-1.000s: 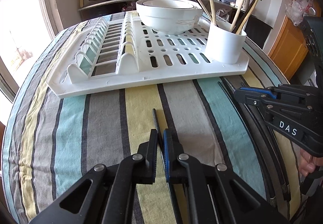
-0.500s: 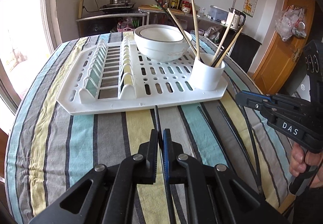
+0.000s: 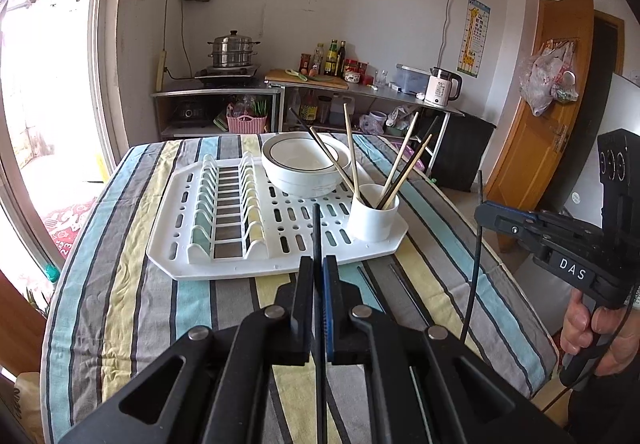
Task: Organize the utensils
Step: 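Lift both black chopsticks upright and carry them over the white cup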
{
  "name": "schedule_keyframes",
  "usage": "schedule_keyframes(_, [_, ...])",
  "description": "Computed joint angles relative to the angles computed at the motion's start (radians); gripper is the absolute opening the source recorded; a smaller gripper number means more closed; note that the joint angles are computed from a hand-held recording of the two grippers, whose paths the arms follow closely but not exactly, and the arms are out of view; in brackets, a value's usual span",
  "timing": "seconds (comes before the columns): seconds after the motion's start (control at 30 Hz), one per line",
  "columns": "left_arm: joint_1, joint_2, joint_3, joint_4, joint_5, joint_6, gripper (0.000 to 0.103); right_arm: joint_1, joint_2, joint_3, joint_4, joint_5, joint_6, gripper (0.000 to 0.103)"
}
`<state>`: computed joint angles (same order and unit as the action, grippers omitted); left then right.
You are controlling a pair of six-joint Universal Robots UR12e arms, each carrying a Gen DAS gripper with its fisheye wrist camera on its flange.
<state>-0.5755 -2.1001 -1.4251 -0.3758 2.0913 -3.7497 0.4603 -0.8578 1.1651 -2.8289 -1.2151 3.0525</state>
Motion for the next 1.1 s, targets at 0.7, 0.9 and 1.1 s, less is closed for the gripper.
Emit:
schedule_keyframes(0.7, [-0.025, 0.016, -0.005, 0.057, 0.039, 0.033, 0.005, -0.017, -0.049, 0.087, -0.121, 0.017, 0.039, 0.005])
schedule_keyframes(0.9, [-0.013, 0.010, 0.017, 0.050, 0.020, 0.037, 0.005, -0.019, -0.044, 0.069, -0.130, 0.014, 0.046, 0.004])
schedule_keyframes(1.1, [0.002, -0.011, 0.072, 0.020, -0.001, 0.068, 0.004, -0.020, -0.025, 0.023, -0.114, 0.001, 0.049, 0.004])
